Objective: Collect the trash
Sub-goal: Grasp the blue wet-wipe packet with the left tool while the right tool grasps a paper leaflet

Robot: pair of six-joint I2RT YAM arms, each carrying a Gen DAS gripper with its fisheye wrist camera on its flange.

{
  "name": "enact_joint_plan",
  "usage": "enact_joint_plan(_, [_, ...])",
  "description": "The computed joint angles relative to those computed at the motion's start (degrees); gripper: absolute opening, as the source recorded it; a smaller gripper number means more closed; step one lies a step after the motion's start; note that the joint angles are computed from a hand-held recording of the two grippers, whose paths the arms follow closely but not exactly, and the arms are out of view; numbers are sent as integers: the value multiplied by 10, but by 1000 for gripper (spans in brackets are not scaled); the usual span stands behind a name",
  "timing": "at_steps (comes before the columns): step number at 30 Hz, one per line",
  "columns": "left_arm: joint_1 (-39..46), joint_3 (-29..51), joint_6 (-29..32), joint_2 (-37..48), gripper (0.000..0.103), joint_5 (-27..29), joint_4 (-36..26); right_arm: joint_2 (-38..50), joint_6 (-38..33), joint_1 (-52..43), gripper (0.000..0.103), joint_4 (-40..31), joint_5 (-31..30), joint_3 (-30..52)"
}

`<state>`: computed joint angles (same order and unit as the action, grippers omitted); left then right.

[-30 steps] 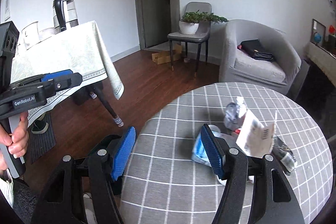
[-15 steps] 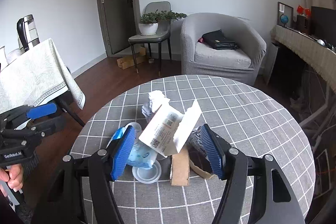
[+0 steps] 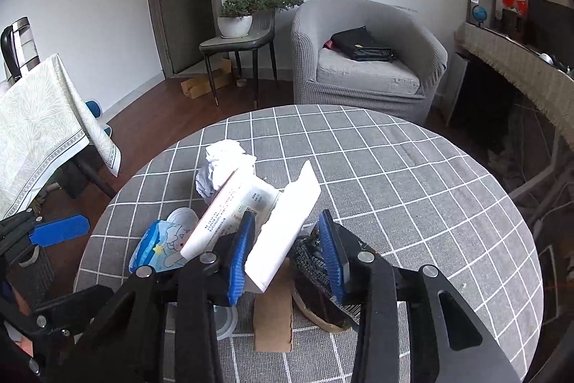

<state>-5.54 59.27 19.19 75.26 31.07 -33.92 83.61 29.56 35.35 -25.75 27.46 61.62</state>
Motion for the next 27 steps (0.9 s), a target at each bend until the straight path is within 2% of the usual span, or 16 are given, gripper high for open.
enact_joint_plan(2, [-12, -2, -4, 1, 80, -10, 6, 7, -6, -2, 28, -1, 3, 5])
enact_joint_plan(6, [-33, -7, -16, 5, 81, -21, 17, 11, -27, -8, 9, 10, 3, 6])
enact_joint_plan(13, [-57, -13, -28, 15, 81, -36, 36, -6, -54, -22, 8, 31, -23, -11])
enact_joint_plan(19, [-81, -16, -50, 22, 82, -56, 52, -74, -61, -40, 6, 48, -40, -52])
enact_joint_plan(27, [-119, -17, -114, 35, 89, -144, 87, -146, -56, -91, 6, 69, -113, -112])
